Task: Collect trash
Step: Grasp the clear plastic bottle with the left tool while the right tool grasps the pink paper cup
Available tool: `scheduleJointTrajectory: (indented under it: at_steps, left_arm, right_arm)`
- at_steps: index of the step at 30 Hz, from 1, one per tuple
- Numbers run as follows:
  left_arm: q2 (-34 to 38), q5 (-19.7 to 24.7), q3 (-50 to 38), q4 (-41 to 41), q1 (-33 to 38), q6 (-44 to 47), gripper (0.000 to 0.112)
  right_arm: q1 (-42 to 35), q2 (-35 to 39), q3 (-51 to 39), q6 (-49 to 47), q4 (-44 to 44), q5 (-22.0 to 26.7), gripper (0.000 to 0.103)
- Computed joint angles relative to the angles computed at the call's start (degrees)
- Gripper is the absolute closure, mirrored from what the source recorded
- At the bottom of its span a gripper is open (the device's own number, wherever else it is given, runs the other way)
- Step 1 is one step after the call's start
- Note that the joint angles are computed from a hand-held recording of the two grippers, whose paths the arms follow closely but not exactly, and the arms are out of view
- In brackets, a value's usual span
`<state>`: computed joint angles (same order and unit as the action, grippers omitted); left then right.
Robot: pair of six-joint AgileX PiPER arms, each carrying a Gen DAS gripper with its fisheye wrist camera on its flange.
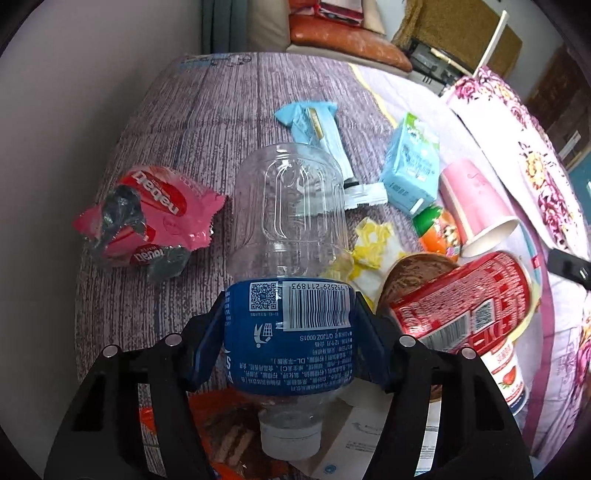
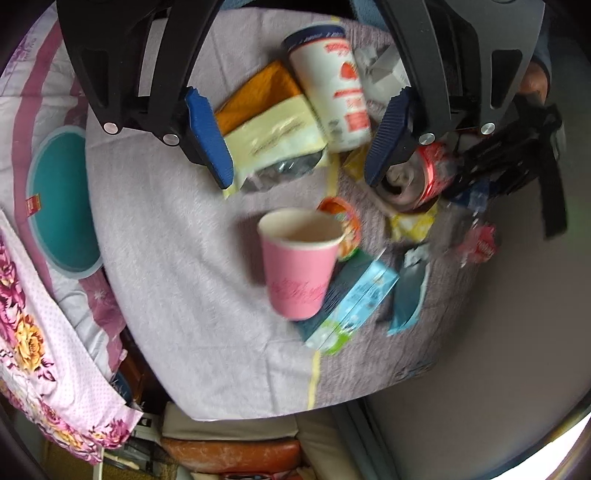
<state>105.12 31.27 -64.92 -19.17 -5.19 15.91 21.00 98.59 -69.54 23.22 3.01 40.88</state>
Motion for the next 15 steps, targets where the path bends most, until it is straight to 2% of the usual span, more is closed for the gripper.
scheduleJointTrajectory:
  at_steps: [9,15]
  left_arm:
    - [-4.86,2.41,-1.55,-7.72,1.96,6.21,0.047]
    - [-1.5,5.08,-8.39,-7.58,0.81,4.24,0.047]
  right_arm:
    - [-6.36,10.7,-11.78,-8.52,7.61,3.36,0.032]
    - [-8.6,20.05,-20.36,-14.16,13.93,7.86,0.03]
